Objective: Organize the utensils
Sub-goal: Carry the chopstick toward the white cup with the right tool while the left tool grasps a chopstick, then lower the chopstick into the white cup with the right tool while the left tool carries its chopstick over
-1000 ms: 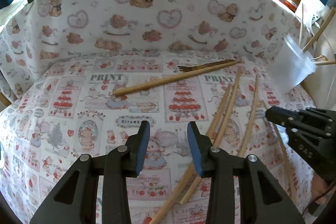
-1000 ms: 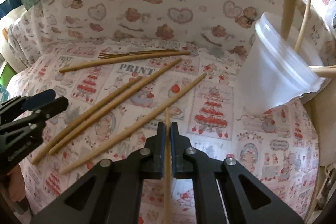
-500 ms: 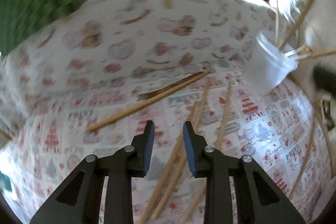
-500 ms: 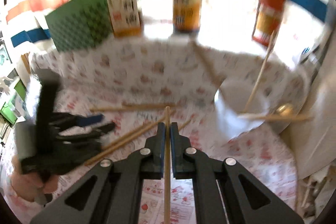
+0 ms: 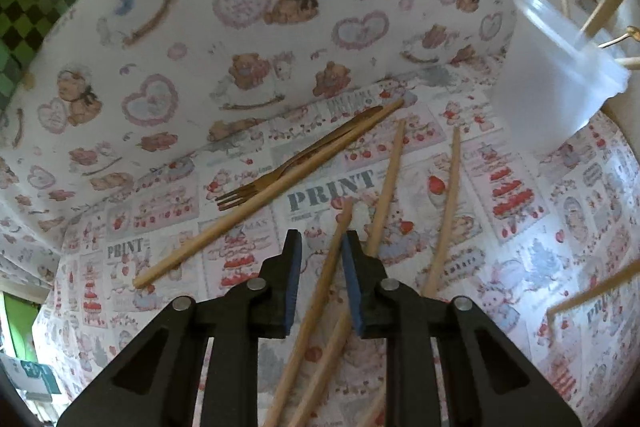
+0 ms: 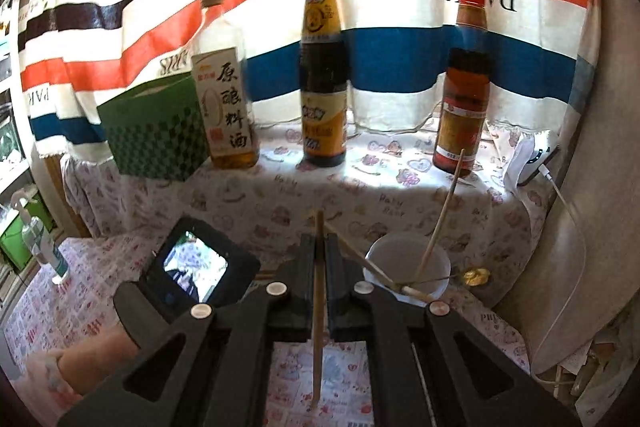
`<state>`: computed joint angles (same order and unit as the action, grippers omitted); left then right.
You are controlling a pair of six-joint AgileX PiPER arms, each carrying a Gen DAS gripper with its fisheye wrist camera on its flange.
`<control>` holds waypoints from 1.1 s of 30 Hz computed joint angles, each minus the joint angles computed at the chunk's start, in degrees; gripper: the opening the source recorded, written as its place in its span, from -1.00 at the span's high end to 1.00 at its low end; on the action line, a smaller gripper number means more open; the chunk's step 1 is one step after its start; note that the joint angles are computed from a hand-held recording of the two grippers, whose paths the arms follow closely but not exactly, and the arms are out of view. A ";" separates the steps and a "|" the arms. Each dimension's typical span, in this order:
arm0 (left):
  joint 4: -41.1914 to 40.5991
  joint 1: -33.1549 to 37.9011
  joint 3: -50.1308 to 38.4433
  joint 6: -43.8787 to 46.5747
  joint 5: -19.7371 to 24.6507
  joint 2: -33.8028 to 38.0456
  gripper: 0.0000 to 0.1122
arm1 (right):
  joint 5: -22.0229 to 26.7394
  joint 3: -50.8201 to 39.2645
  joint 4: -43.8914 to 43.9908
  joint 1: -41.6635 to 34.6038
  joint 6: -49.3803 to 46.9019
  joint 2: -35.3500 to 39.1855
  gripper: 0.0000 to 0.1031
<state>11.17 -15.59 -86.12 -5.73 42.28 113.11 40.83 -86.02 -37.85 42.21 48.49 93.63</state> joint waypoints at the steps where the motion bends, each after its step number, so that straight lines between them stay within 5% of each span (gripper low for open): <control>1: -0.49 0.11 0.04 0.26 -0.30 0.15 0.66 | -0.68 0.35 -0.11 -0.51 0.52 -0.06 0.91; 6: -7.38 2.42 -1.91 4.01 -1.54 1.90 0.68 | -1.71 0.01 1.43 -2.43 -0.81 0.37 0.91; 8: -11.66 3.86 -4.93 6.92 0.17 3.69 0.89 | -2.04 0.10 1.69 -2.82 -1.23 0.11 0.91; 11: -10.39 4.23 -6.59 6.20 1.36 3.54 0.89 | -2.50 0.89 -0.88 -2.77 1.22 -0.73 0.91; 16: -5.83 2.55 -1.32 3.85 -4.31 -5.13 0.91 | -4.65 2.69 -1.85 -3.73 2.42 -2.91 0.91; 30: -0.55 -0.93 -1.67 -3.40 -4.42 -23.28 0.94 | -8.87 7.36 -3.69 -5.82 4.98 -9.32 0.91; 33: -2.29 -0.83 -2.03 -2.04 -5.74 -25.18 0.94 | -14.49 11.53 -9.73 -7.07 10.46 -12.43 0.91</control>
<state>8.88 -16.42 -88.15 -7.78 36.54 87.93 26.34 -74.50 -47.58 35.14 58.95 81.20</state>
